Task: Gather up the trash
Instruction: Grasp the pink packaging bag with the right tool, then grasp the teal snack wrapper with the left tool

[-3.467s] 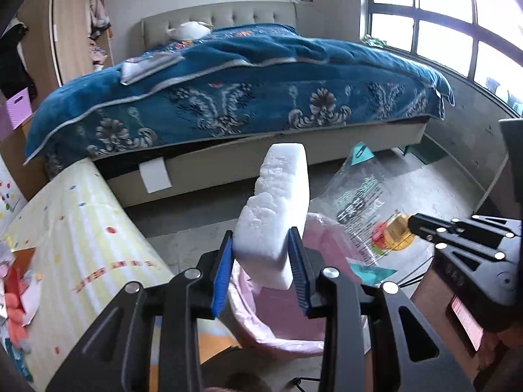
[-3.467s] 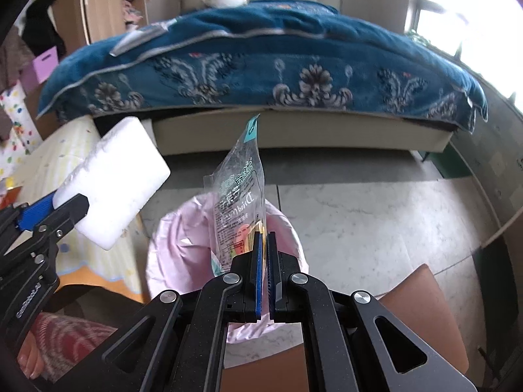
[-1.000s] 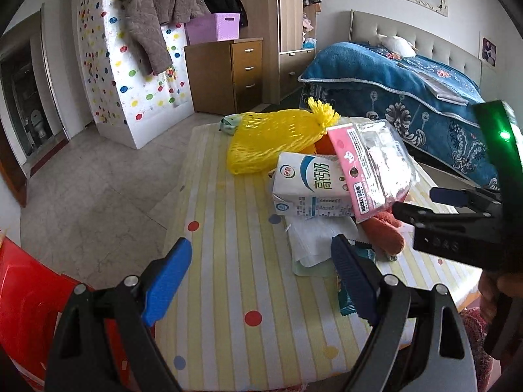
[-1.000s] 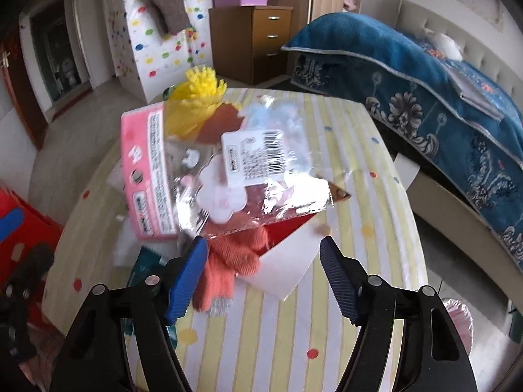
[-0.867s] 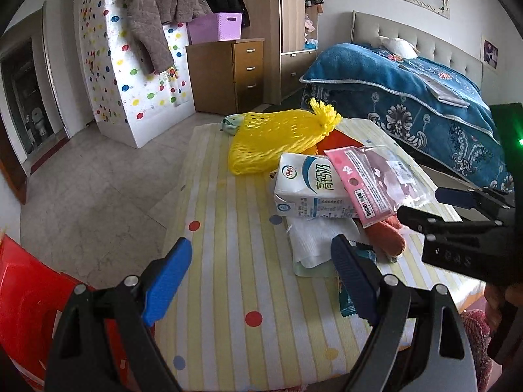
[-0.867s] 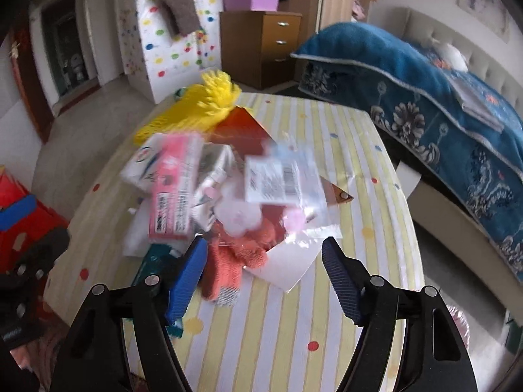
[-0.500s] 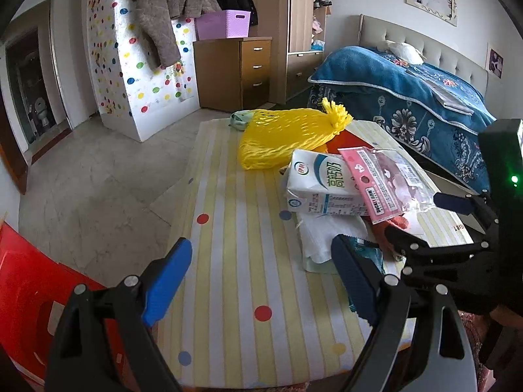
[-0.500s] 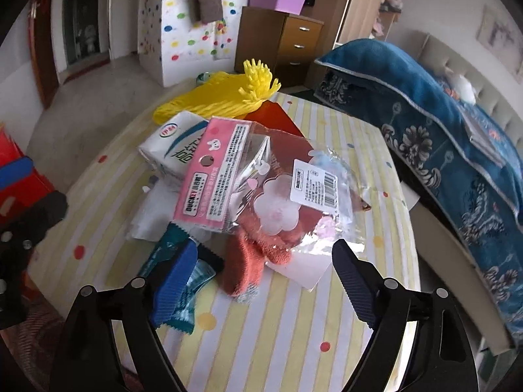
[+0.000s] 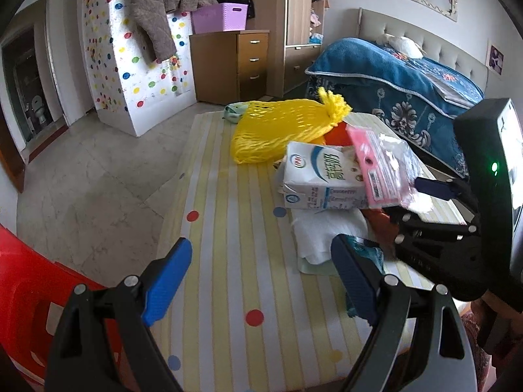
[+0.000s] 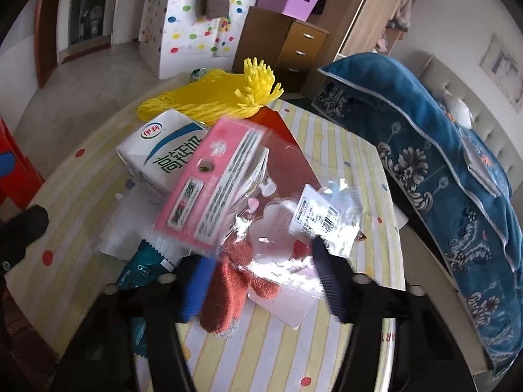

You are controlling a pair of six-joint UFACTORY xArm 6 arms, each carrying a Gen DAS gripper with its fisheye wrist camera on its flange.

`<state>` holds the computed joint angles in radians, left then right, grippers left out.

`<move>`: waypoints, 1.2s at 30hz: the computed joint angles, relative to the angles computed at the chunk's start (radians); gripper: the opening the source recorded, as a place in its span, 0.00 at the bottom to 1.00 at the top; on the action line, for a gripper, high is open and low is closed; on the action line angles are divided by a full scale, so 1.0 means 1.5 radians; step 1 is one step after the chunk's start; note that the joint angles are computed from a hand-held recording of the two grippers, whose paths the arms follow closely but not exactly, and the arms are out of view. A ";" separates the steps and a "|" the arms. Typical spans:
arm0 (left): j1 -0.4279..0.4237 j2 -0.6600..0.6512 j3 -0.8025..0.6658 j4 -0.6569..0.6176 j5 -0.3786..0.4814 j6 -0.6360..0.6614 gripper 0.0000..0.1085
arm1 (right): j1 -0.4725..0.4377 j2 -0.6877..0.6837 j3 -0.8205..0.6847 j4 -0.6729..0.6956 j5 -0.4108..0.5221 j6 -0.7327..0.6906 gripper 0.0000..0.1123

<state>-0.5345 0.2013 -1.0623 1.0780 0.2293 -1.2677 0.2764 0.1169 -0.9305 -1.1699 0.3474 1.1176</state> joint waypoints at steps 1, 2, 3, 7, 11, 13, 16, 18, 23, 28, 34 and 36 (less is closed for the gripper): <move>-0.004 -0.001 0.002 -0.006 0.000 0.009 0.78 | 0.000 -0.003 0.001 0.001 0.001 0.001 0.36; -0.010 -0.002 0.003 -0.012 0.002 0.019 0.78 | -0.003 -0.015 0.011 0.001 -0.003 0.005 0.31; -0.016 -0.004 0.005 -0.016 0.002 0.027 0.78 | -0.005 -0.023 0.017 0.001 -0.007 0.008 0.25; -0.037 -0.008 0.006 -0.022 0.005 0.044 0.78 | -0.023 -0.081 0.063 -0.002 -0.023 0.034 0.06; -0.054 -0.019 0.015 -0.011 0.010 0.032 0.78 | -0.052 -0.158 0.123 -0.033 -0.041 0.089 0.00; -0.061 -0.022 0.018 -0.007 0.011 0.028 0.78 | -0.068 -0.202 0.157 -0.042 -0.049 0.113 0.00; -0.074 -0.020 0.019 -0.018 0.012 0.036 0.78 | -0.090 -0.256 0.201 -0.036 -0.063 0.122 0.00; -0.085 -0.007 0.012 -0.025 0.010 0.044 0.78 | -0.109 -0.300 0.242 0.001 -0.081 0.098 0.00; -0.100 0.042 -0.018 -0.089 0.013 0.105 0.64 | -0.135 -0.364 0.314 0.094 -0.104 0.027 0.00; -0.113 0.110 -0.081 -0.218 0.054 0.225 0.52 | -0.157 -0.396 0.356 0.163 -0.135 -0.021 0.00; -0.118 0.142 -0.120 -0.249 0.079 0.255 0.40 | -0.165 -0.397 0.369 0.190 -0.160 -0.041 0.00; -0.115 0.139 -0.112 -0.249 0.068 0.258 0.39 | -0.165 -0.397 0.372 0.192 -0.165 -0.042 0.00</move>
